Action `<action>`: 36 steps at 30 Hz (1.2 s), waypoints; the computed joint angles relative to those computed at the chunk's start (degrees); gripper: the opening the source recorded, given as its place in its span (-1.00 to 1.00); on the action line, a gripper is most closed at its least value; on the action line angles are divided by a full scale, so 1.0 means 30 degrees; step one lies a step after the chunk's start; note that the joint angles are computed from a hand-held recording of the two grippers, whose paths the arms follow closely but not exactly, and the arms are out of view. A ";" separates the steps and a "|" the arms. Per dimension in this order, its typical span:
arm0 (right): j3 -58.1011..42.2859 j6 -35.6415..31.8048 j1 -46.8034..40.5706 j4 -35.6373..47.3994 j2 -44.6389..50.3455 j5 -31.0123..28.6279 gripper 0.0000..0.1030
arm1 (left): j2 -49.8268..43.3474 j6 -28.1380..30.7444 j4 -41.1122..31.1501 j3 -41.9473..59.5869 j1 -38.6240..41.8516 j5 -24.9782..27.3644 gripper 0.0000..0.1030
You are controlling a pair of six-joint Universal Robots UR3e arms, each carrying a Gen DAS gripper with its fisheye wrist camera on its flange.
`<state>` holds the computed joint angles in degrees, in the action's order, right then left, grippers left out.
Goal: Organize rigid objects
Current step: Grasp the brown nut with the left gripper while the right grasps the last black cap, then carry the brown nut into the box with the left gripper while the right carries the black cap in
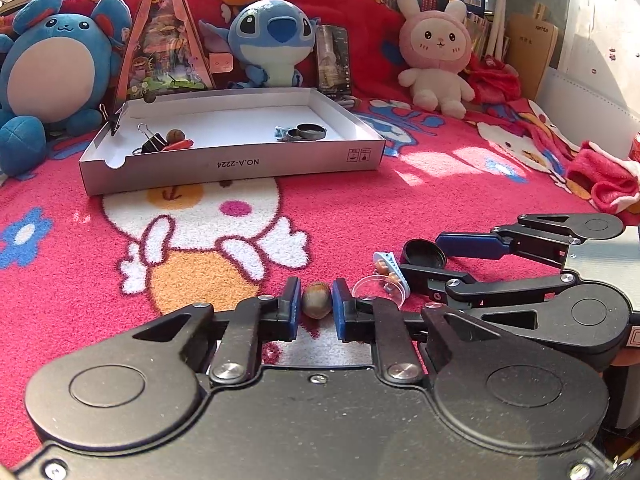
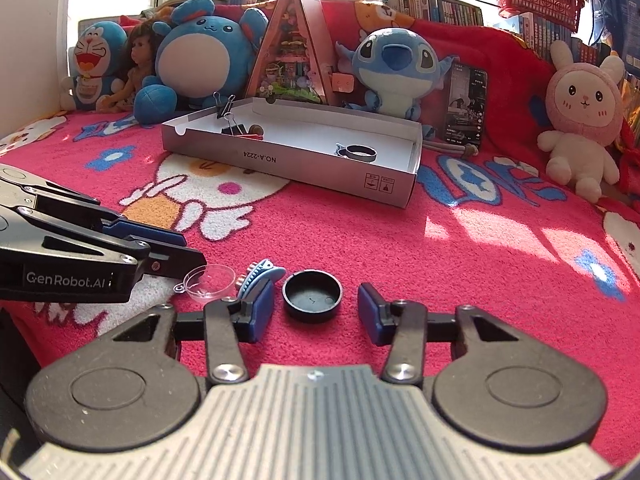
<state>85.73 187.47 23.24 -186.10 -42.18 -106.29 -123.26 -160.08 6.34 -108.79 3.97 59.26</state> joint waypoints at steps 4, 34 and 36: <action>-0.0133 0.0521 0.0183 -0.0243 0.0165 -0.0470 -0.25 | -0.0024 -0.0330 0.0172 0.0198 -0.0217 0.0754 -0.69; -0.3790 0.2621 -0.0279 0.2321 0.0919 -0.1614 -0.26 | -0.0663 -0.2345 -0.0482 0.3513 0.0550 0.2078 -0.69; -0.4248 0.2785 -0.0381 0.2644 0.1035 -0.1557 -0.26 | -0.0806 -0.2493 -0.0588 0.3998 0.0563 0.2160 -0.69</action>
